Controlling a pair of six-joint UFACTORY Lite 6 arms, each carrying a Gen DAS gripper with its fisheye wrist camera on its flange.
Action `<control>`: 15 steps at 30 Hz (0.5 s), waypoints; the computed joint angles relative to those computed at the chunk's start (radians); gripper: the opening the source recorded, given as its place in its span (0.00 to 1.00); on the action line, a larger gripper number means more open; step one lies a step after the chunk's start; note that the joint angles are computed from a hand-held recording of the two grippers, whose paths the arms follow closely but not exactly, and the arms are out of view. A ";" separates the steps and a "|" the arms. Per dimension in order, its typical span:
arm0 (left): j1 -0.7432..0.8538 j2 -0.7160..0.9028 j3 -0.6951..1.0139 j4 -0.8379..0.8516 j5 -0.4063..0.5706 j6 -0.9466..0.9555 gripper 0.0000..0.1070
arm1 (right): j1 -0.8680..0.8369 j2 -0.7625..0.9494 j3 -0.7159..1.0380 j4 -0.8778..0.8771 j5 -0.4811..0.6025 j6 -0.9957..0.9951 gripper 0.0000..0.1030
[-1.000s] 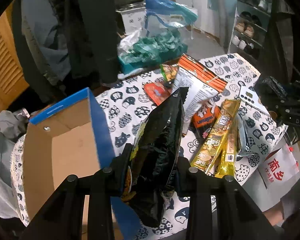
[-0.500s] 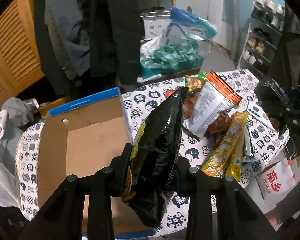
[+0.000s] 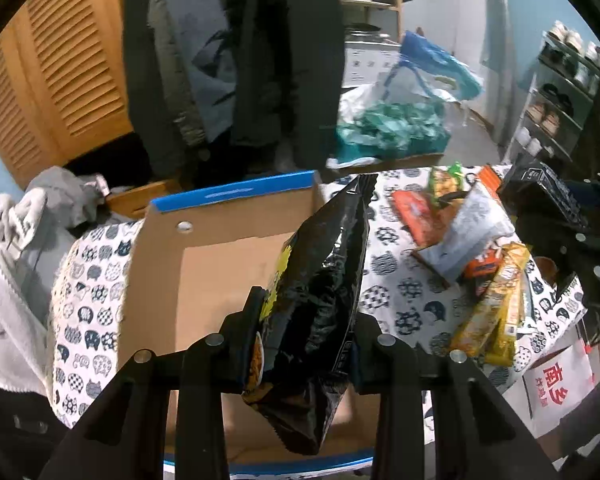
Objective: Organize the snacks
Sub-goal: 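Carry both black bags over the cardboard box with both tools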
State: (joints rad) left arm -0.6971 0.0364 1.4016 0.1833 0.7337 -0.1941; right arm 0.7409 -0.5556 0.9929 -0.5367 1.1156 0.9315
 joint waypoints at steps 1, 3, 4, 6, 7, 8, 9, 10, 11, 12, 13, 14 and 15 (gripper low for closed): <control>0.015 -0.003 -0.008 -0.004 -0.001 0.009 0.33 | 0.003 0.034 0.018 0.005 -0.020 -0.002 0.61; 0.043 -0.009 -0.024 -0.003 -0.007 0.022 0.33 | 0.001 0.092 0.048 0.018 -0.059 -0.012 0.61; 0.059 -0.010 -0.031 0.002 -0.012 0.022 0.33 | -0.002 0.128 0.067 0.029 -0.081 -0.020 0.61; 0.096 -0.011 -0.039 -0.020 -0.019 0.051 0.33 | -0.019 0.186 0.098 0.068 -0.130 -0.047 0.61; 0.117 -0.008 -0.042 -0.033 -0.022 0.066 0.33 | -0.028 0.224 0.119 0.091 -0.157 -0.063 0.61; 0.137 -0.006 -0.049 -0.043 -0.027 0.079 0.33 | -0.043 0.243 0.129 0.111 -0.176 -0.085 0.61; 0.151 -0.004 -0.051 -0.051 -0.029 0.090 0.33 | -0.053 0.281 0.153 0.131 -0.198 -0.107 0.61; 0.168 0.002 -0.054 -0.059 -0.033 0.102 0.33 | -0.055 0.314 0.174 0.145 -0.213 -0.124 0.61; 0.185 0.009 -0.055 -0.069 -0.036 0.115 0.33 | -0.061 0.348 0.195 0.164 -0.228 -0.146 0.61; 0.203 0.017 -0.058 -0.075 -0.040 0.125 0.33 | -0.069 0.379 0.217 0.185 -0.240 -0.170 0.61; 0.219 0.027 -0.059 -0.078 -0.041 0.134 0.33 | -0.080 0.415 0.242 0.216 -0.255 -0.205 0.61; 0.233 0.037 -0.058 -0.078 -0.042 0.137 0.33 | -0.091 0.445 0.262 0.242 -0.267 -0.234 0.61; 0.245 0.045 -0.057 -0.082 -0.042 0.144 0.33 | -0.104 0.479 0.284 0.275 -0.277 -0.268 0.61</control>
State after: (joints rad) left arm -0.4522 0.0817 1.3449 0.1009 0.6912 -0.0506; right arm 0.6370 -0.0762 1.2766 -0.2618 0.8390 0.6632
